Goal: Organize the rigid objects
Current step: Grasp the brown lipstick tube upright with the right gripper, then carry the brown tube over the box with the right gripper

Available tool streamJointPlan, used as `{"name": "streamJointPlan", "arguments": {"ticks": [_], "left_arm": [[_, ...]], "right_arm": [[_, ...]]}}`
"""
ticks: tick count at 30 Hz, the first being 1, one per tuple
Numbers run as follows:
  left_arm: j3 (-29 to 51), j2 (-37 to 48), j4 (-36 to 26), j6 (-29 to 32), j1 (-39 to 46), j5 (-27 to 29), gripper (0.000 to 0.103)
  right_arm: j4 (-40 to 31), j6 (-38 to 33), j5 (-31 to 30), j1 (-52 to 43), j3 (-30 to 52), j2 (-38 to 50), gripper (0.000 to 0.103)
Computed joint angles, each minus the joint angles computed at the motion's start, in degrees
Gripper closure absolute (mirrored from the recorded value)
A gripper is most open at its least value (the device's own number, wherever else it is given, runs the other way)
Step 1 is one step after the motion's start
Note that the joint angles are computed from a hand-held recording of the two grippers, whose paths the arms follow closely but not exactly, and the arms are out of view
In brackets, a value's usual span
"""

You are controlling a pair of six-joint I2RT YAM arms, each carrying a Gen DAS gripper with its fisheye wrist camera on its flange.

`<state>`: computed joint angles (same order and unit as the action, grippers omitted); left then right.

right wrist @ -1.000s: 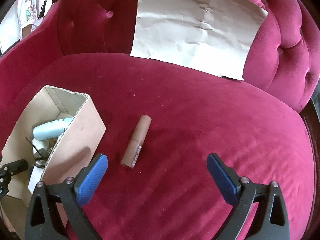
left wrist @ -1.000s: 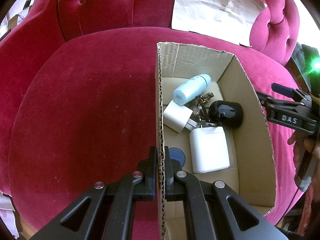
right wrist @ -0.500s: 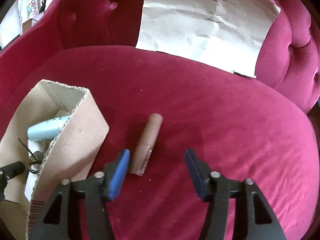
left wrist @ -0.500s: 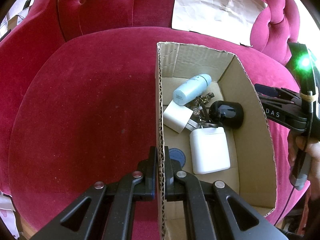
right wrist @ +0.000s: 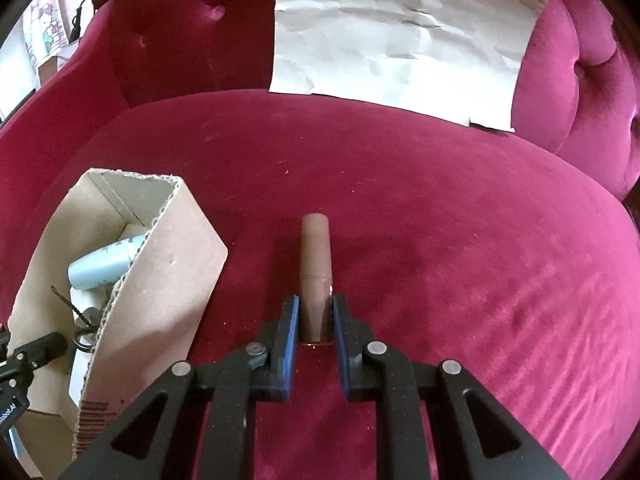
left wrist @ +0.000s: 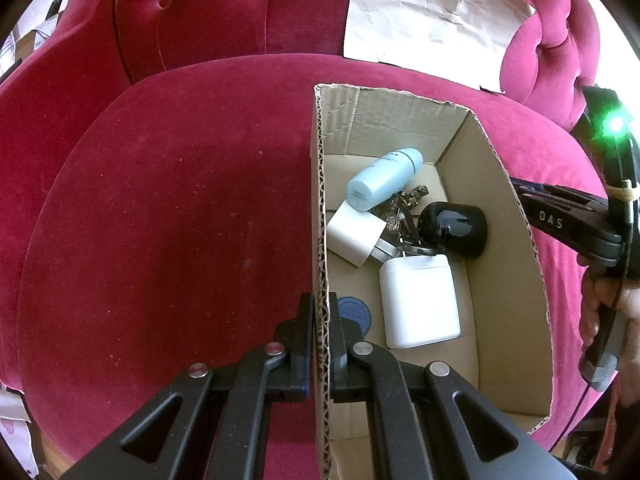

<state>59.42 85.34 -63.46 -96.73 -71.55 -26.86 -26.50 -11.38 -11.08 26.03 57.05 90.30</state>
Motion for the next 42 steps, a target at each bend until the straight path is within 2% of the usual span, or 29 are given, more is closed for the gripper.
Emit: {"name": "streamJointPlan", "arguments": {"ticks": [13, 31, 42], "left_arm": [[0.6, 0.3, -0.4, -0.2, -0.2, -0.1, 0.098], [0.8, 0.5, -0.8, -0.3, -0.2, -0.1, 0.098], [0.8, 0.7, -0.7, 0.0, 0.1, 0.0, 0.098]], "right_arm": [[-5.9, 0.7, 0.8, -2.7, 1.1, -4.2, 0.086], [-22.8, -1.9, -0.2, -5.4, 9.3, -12.2, 0.086], [-29.4, -3.1, -1.8, -2.8, 13.5, -16.1, 0.086]]}}
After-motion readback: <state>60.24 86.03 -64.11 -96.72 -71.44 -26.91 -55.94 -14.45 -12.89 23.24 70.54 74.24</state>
